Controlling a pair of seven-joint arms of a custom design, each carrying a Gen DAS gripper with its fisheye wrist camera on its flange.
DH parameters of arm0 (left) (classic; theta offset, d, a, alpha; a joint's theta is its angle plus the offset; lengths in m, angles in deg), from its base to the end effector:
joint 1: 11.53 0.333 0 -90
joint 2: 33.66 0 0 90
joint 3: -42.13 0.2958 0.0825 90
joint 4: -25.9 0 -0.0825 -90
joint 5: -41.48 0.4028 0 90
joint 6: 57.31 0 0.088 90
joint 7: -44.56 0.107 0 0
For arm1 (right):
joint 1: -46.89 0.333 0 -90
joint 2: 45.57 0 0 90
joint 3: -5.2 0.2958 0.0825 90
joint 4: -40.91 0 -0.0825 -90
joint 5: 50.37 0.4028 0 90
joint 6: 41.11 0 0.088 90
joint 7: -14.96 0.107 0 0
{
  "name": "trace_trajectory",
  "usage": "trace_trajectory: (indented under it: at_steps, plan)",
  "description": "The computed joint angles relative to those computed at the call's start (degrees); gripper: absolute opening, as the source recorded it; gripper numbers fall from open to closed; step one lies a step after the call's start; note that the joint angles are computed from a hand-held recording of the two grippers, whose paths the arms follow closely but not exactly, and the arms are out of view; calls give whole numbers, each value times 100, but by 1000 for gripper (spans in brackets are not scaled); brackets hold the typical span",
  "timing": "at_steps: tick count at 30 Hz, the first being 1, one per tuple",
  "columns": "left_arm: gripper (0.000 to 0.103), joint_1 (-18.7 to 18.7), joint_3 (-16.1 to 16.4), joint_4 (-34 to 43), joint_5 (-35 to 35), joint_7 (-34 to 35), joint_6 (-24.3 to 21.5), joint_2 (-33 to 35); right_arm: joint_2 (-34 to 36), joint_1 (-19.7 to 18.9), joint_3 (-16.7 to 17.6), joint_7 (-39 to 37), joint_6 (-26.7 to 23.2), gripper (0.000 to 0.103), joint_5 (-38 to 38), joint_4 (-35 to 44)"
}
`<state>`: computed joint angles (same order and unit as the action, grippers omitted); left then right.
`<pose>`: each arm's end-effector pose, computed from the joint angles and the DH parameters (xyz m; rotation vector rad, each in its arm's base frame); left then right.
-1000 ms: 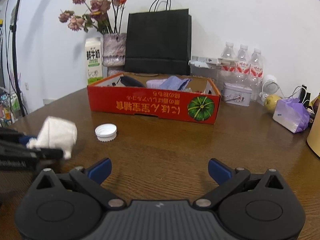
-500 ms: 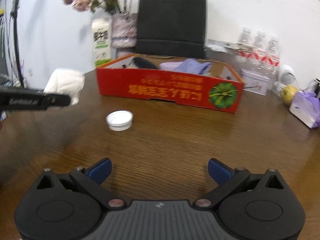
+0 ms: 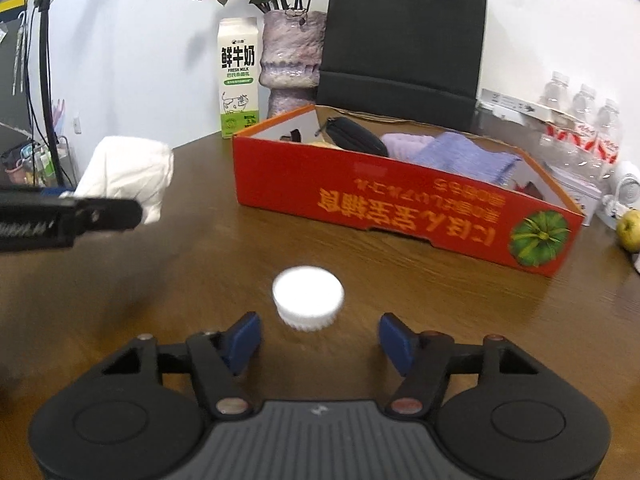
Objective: Organize objects
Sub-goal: 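Grasp the white cloth with the left gripper while the right gripper grasps the white cap, then carry the white cloth and white cap over the red box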
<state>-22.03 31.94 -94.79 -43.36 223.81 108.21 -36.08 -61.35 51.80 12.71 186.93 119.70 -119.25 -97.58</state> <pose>0.5600 -0.1502 0.4591 -1.1214 2.1054 -1.2799 0.4800 0.1527 0.4334 -1.5545 1.8373 -0.9518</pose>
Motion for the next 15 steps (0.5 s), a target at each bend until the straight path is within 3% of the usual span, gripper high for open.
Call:
trace_trajectory:
  at_steps: [3,8,15]
  plan:
    - [49,-6,3,-13,-110,118,14,-19,224,-21,-26,36,90,39,-89,214]
    - [49,7,20,-33,-157,122,-29,-37,341,124,31,-81,-223,38,-291,383]
    - [49,-32,-25,19,-418,271,191,4,169,223,26,771,-496,38,-1143,318]
